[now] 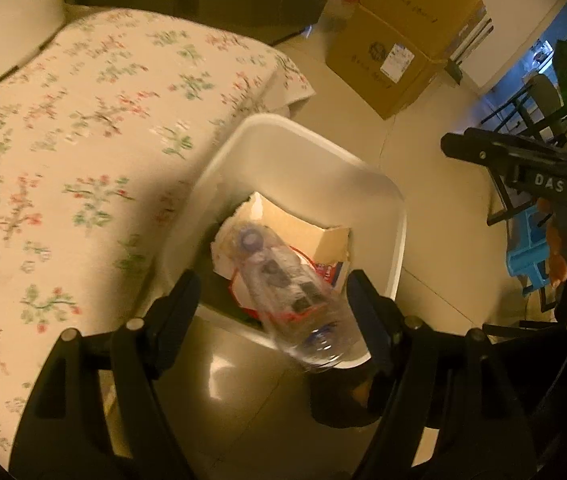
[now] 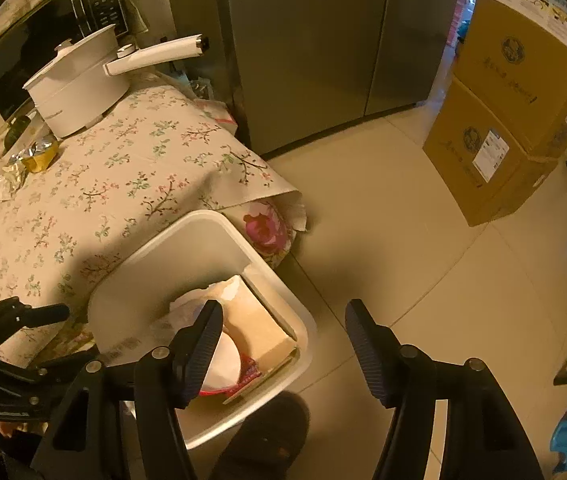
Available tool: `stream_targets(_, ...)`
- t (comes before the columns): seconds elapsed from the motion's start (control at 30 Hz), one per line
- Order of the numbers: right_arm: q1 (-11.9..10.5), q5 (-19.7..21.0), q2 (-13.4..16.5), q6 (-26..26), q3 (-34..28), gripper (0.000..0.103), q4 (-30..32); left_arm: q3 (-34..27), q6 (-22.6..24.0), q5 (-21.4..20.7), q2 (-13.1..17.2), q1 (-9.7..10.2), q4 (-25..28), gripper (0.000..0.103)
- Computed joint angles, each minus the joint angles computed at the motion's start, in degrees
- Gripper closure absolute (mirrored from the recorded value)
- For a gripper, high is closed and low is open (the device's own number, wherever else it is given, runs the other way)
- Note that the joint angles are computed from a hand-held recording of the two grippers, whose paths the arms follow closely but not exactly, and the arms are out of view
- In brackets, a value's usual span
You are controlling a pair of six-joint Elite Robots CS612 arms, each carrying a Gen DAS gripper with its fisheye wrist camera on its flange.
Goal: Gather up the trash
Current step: 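Move both tools back from the bin toward the remaining wrappers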
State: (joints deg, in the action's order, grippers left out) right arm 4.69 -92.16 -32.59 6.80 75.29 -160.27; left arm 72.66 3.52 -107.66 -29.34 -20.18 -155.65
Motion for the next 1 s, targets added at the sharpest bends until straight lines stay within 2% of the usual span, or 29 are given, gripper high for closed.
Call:
stream_targets(0.43,2.0,0.3,0.7,-1.7,-2.6,0.032,-0.1,4.6,-3.0,5.4,-2.7,2.9,-8.3,0.026)
stream_targets(0.8,4.9,1.1,2.7,-3.6,-7.6,0.031,1.6,8.2,-6.9,9.5,-4.8,5.66,-12.8,0.018)
stream_targets(1.0,6.8,1.6,4.3,-4.6,-11.2,0.03,3.0,10.0,-9.2,13.6,-5.6,7.14,-14.8,0.006)
